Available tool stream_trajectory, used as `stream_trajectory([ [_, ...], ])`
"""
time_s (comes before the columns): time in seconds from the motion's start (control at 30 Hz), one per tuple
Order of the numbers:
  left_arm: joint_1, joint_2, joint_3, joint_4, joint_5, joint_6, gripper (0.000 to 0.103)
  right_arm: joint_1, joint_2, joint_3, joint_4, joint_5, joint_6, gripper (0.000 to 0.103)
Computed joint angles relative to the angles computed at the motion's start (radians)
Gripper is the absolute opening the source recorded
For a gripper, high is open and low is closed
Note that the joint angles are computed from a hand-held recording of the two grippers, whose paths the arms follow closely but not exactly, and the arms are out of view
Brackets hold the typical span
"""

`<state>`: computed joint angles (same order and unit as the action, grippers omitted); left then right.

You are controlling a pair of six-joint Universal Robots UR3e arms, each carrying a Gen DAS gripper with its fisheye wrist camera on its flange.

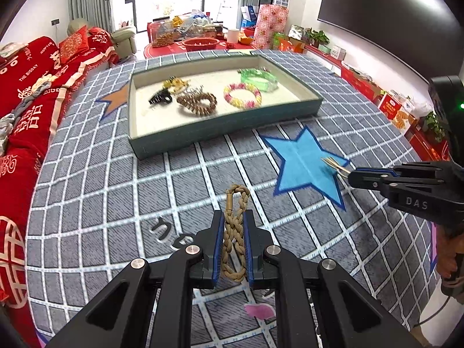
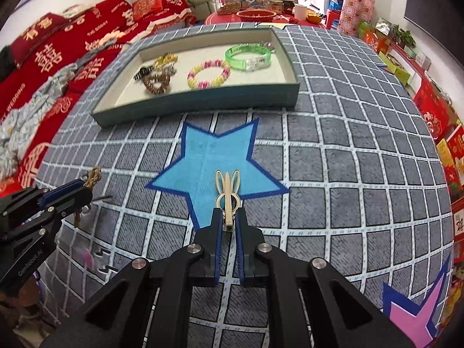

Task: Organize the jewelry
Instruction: 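Carry both items into the tray and open both grippers to release them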

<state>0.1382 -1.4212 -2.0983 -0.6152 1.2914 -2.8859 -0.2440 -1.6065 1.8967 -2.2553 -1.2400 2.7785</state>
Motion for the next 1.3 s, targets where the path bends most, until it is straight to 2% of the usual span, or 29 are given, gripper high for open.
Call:
stream_trajectory([
  [0.3, 0.05, -0.052, 0.121, -0.014, -0.02, 0.009, 0.026, -0.051, 0.016, -0.126, 0.061, 0.078, 0.024, 0.009],
  [0.6, 0.076, -0.199, 0.329, -0.044, -0.035, -0.009, 0.026, -0.005, 0.202, -0.424, 0.117, 0.108, 0.089, 0.009],
  [0.9, 0.047, -0.421, 0.575, -0.109, 0.009, -0.01, 0.026, 0.089, 0.469, -0.761, 0.192, 0.043, 0.147, 0.009],
  [1.3, 0.015, -0.664, 0.828, -0.226, 0.069, -0.018, 0.026, 0.137, 0.761, -1.115, 0.339, -0.031, 0.162, 0.009],
])
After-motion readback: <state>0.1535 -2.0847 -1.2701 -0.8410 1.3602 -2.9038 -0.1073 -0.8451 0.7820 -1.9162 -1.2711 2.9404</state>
